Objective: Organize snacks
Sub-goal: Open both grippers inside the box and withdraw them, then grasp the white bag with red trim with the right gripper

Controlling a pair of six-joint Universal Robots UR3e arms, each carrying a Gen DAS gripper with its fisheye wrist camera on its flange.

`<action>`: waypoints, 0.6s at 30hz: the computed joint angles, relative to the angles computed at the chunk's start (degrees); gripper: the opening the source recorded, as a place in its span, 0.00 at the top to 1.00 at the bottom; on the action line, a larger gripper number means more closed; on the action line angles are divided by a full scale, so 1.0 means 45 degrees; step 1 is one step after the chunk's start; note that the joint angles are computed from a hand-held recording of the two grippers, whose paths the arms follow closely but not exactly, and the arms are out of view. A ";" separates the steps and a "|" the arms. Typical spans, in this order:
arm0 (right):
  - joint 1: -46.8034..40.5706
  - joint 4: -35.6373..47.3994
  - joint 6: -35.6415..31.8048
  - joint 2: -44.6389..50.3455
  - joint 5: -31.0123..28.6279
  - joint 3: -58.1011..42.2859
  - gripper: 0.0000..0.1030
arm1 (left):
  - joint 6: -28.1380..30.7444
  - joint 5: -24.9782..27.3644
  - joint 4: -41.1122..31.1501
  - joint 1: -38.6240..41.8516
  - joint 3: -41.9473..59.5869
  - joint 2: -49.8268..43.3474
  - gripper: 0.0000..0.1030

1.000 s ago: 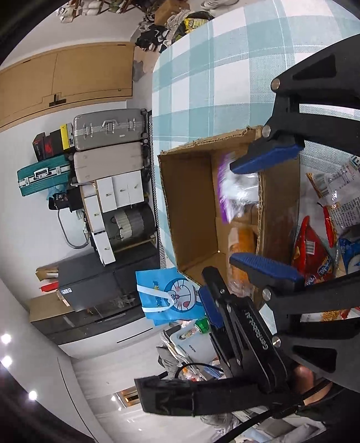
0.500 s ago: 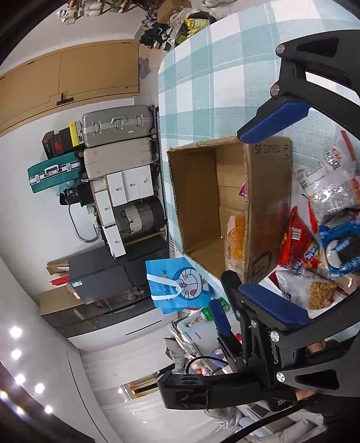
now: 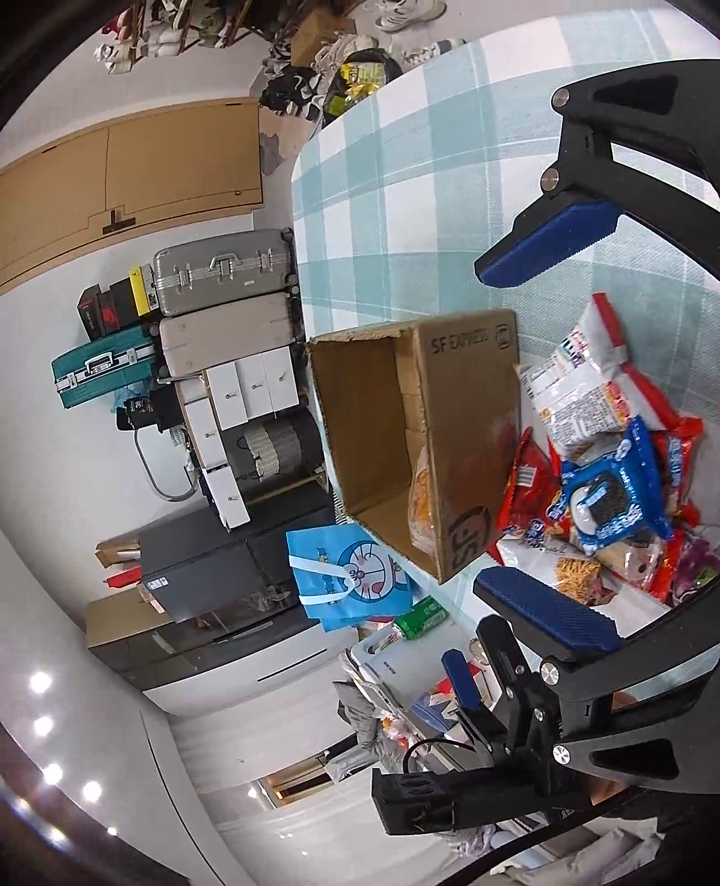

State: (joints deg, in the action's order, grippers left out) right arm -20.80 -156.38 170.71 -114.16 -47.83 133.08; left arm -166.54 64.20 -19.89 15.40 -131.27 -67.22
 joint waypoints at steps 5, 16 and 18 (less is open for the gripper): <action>-0.0371 0.0969 -0.0409 -0.0735 -0.0030 0.0210 0.00 | 0.0234 0.0052 -0.0686 0.0381 -0.0553 0.0671 0.01; 0.0167 0.1485 -0.1192 -0.0380 -0.1501 0.0074 0.00 | 0.0167 0.0727 -0.0472 0.0043 -0.0577 -0.0388 0.01; 0.0341 0.1437 -0.1271 -0.0150 -0.1770 0.0027 0.00 | 0.0089 0.0999 -0.0272 -0.0136 -0.0413 -0.0802 0.01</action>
State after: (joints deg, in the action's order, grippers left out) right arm -19.27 -149.92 164.99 -114.84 -55.79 133.20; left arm -166.13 68.69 -21.11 14.78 -133.13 -70.83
